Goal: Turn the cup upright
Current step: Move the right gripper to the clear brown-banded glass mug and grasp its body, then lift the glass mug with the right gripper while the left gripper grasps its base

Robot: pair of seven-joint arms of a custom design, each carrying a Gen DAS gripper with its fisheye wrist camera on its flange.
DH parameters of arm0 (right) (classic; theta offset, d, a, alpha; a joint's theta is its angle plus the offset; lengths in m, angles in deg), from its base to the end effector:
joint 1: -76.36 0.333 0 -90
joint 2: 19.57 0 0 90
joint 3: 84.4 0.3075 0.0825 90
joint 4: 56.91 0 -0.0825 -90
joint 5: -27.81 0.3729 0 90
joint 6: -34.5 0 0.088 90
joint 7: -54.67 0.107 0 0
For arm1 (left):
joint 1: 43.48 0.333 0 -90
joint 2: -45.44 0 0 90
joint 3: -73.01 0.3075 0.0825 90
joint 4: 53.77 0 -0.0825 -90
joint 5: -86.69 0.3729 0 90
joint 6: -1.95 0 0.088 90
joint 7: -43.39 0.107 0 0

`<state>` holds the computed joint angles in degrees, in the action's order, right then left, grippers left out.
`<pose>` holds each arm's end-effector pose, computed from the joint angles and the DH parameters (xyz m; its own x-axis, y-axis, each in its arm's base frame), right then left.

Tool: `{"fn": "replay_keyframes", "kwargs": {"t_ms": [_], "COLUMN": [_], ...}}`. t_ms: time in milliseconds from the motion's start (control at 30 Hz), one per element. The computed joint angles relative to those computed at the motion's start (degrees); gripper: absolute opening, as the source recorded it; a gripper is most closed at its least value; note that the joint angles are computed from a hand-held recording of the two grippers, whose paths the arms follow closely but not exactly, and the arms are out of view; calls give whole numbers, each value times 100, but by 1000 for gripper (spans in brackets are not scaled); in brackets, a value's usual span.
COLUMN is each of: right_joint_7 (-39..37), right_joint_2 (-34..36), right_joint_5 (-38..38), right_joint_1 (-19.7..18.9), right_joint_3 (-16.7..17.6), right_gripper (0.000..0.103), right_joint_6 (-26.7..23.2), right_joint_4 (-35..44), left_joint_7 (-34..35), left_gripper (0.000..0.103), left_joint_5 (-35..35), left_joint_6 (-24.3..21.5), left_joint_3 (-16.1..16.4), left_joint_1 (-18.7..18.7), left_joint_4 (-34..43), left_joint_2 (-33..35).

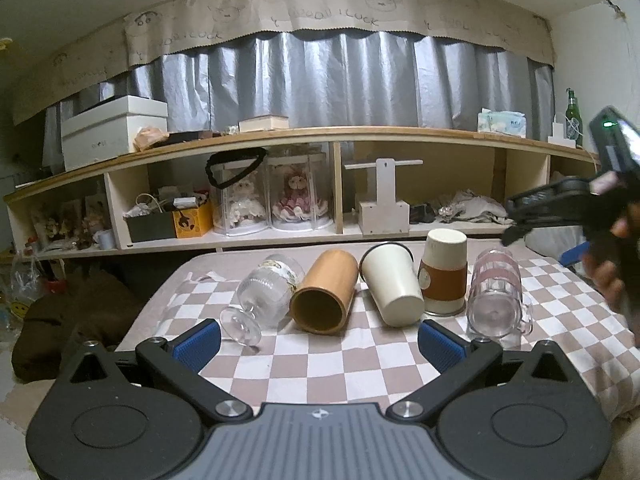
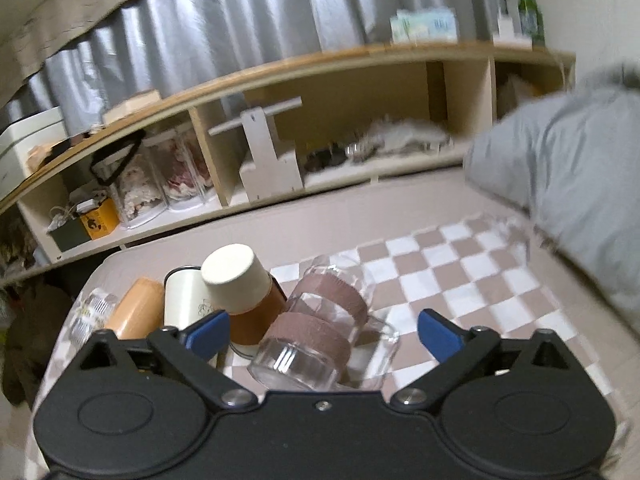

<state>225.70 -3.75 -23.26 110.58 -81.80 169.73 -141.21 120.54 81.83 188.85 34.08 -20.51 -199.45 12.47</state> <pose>0.5522 0.3955 0.5899 -0.2105 -0.9568 -0.2003 -0.5301 0.2839 -0.7990 0.4106 -0.1582 0.5660 -0.0710 -0.9954 -0.0647 -0.3445 0.0854 -0.9349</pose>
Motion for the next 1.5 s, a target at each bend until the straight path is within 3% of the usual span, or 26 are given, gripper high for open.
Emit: {"fn": "replay_keyframes", "kwargs": {"t_ms": [100,200,333,467,600,733,1067,1133,1300,1433,1500], "right_joint_7": [-195,-181,75,63,114,-242,-1035,-1223,-1637,-1698,-1807], "right_joint_2": [432,762,915,950,785,522,-62,-119,-124,-116,-113], "right_joint_5": [806,1452,2155,2435,2515,2798,3264,3318,3380,2963,2978], "right_joint_1": [-218,-298,-431,-481,-470,-550,-432,-376,-244,-74,-102], "right_joint_3": [35,-14,-72,-103,-149,39,446,516,608,514,520], "right_gripper": [94,85,83,73,71,71,70,70,71,71,71], "right_joint_6": [145,134,565,989,1251,1274,1254,1249,1284,1256,1303], "right_joint_4": [458,771,673,496,221,-111,-784,-852,-922,-929,-947], "left_joint_7": [33,73,127,206,229,203,199,226,506,1242,1692], "left_gripper": [103,103,103,103,103,103,103,103,103,103,103], "left_joint_5": [30,44,57,75,78,52,-179,-226,-534,-1564,-2251], "left_joint_6": [-18,-14,-27,-43,-54,-49,-62,-113,-447,-1083,-1558], "left_joint_3": [45,117,216,307,326,334,828,1029,2236,3860,4416], "left_joint_1": [-52,-129,-254,-378,-401,-401,-869,-1089,-2393,-4193,-4802], "left_joint_4": [29,49,89,109,105,94,87,93,258,716,1112], "left_joint_2": [99,206,329,392,384,345,406,464,794,1096,1274]}}
